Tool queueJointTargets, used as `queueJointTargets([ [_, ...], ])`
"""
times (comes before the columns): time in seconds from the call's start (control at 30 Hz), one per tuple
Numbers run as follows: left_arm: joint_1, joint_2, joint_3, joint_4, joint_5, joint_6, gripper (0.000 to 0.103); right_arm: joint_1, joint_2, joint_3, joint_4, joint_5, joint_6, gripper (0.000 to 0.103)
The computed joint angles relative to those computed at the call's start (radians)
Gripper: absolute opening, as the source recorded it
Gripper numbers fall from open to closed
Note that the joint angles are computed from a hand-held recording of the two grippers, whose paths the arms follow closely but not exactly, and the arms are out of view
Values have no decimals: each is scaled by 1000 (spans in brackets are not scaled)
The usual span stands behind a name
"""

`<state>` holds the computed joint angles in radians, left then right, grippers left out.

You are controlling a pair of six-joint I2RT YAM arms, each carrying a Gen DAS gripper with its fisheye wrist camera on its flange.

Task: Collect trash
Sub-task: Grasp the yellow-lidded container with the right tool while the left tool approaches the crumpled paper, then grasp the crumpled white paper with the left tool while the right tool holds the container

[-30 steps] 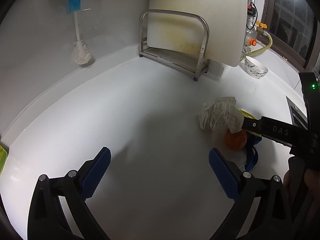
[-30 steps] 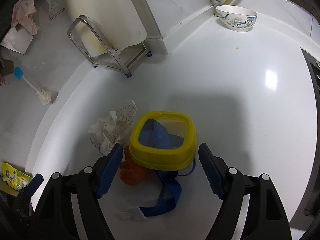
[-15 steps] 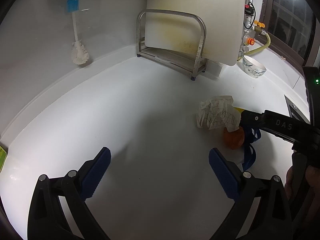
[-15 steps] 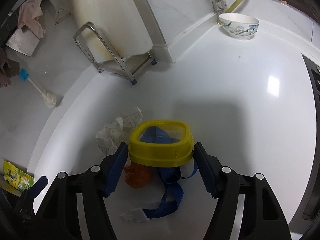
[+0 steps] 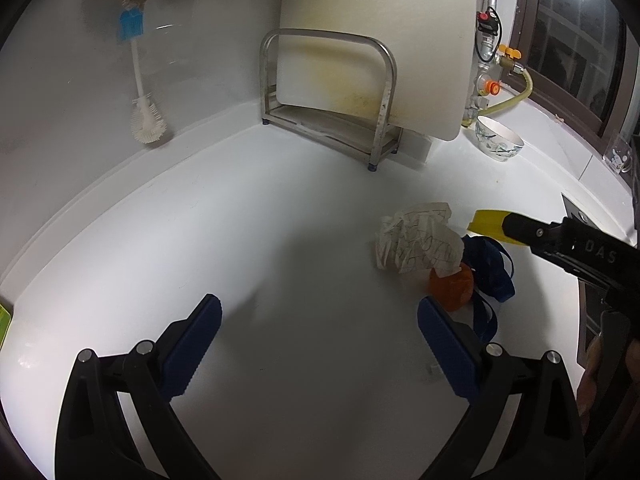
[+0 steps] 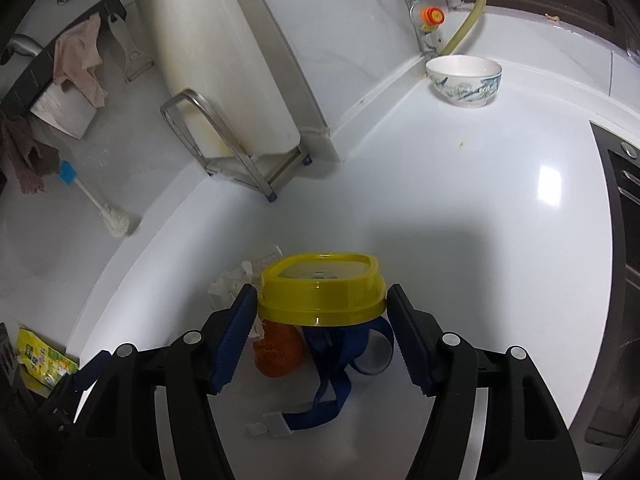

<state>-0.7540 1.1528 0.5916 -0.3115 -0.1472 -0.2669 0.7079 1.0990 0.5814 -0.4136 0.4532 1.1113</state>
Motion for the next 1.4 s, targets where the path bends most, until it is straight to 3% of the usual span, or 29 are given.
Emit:
queueJointTargets([
  [0.33, -19, 85, 54, 42, 26, -22, 97, 86, -130, -12, -169, 104, 88, 64],
  [1.03, -51, 495, 278, 161, 62, -35, 95, 361, -286, -51, -503, 246, 480, 64],
  [1.1, -36, 497, 275, 177, 86, -47, 86, 381, -287, -52, -521, 252, 509, 64],
  [1.17, -23, 511, 289, 163, 117, -45, 58, 398, -287, -53, -534, 256, 534, 64],
  [1.23, -18, 528, 303, 143, 124, -43, 40, 414, -285, -50, -546, 262, 557, 64],
  [1.4, -16, 473, 259, 156, 126, -49, 33, 463, -266, -28, -587, 280, 615, 64],
])
